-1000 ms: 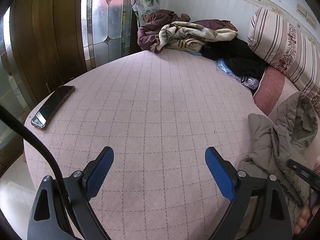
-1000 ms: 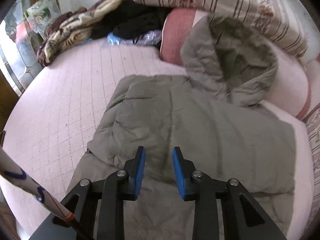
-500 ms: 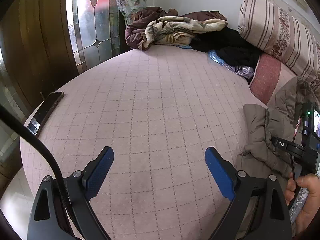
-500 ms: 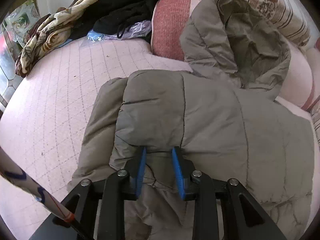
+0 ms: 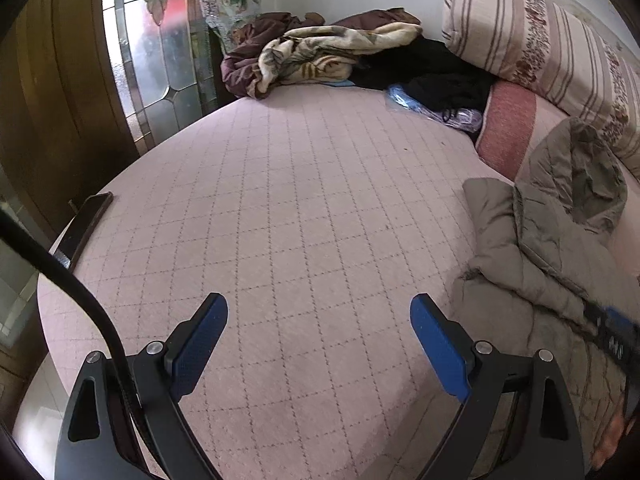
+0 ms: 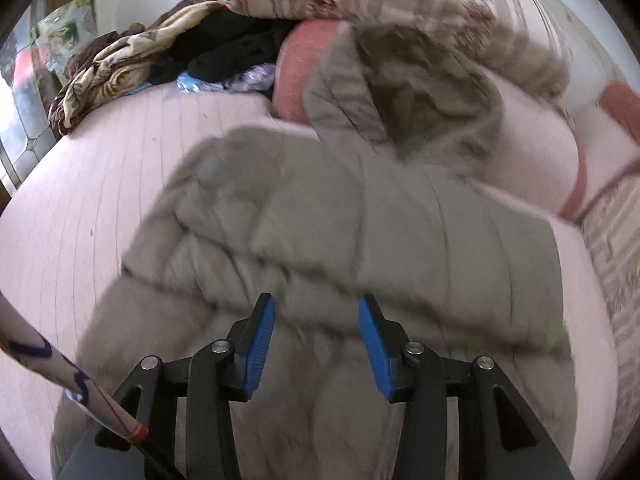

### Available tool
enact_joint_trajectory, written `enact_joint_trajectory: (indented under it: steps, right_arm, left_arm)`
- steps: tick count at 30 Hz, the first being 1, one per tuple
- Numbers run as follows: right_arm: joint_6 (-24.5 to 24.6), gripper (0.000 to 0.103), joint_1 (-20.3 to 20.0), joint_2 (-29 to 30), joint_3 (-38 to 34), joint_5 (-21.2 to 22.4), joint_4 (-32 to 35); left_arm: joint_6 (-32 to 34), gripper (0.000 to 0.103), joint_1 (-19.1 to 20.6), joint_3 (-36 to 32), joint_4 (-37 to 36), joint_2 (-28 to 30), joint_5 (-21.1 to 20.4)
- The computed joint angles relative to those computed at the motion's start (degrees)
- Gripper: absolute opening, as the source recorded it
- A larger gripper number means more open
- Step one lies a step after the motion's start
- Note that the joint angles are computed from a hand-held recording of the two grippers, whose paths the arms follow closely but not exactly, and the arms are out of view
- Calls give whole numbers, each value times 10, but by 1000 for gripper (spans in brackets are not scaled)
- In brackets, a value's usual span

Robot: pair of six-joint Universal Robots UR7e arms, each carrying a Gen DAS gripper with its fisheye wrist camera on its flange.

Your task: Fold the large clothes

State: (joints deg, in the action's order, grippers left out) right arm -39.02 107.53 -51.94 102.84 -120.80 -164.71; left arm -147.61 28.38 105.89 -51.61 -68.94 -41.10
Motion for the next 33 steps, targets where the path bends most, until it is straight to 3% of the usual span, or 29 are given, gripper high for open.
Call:
enact_joint_trajectory:
  steps: [12, 23, 26, 30, 33]
  right_arm:
    - [15, 49, -99, -153, 101, -11, 84]
    - [31, 60, -192, -308, 100, 39, 154]
    - [33, 63, -217, -327, 85, 47, 150]
    - [37, 74, -256, -342, 63, 68, 152]
    - [56, 75, -280, -339, 45, 86, 170]
  left_arm:
    - [95, 93, 4, -8, -45, 36, -11]
    - [164, 93, -6, 27, -161, 48, -18]
    - [210, 93, -16, 50, -227, 47, -14]
    - [286, 93, -31, 122, -401, 14, -15]
    - [305, 93, -30, 147, -459, 6, -21]
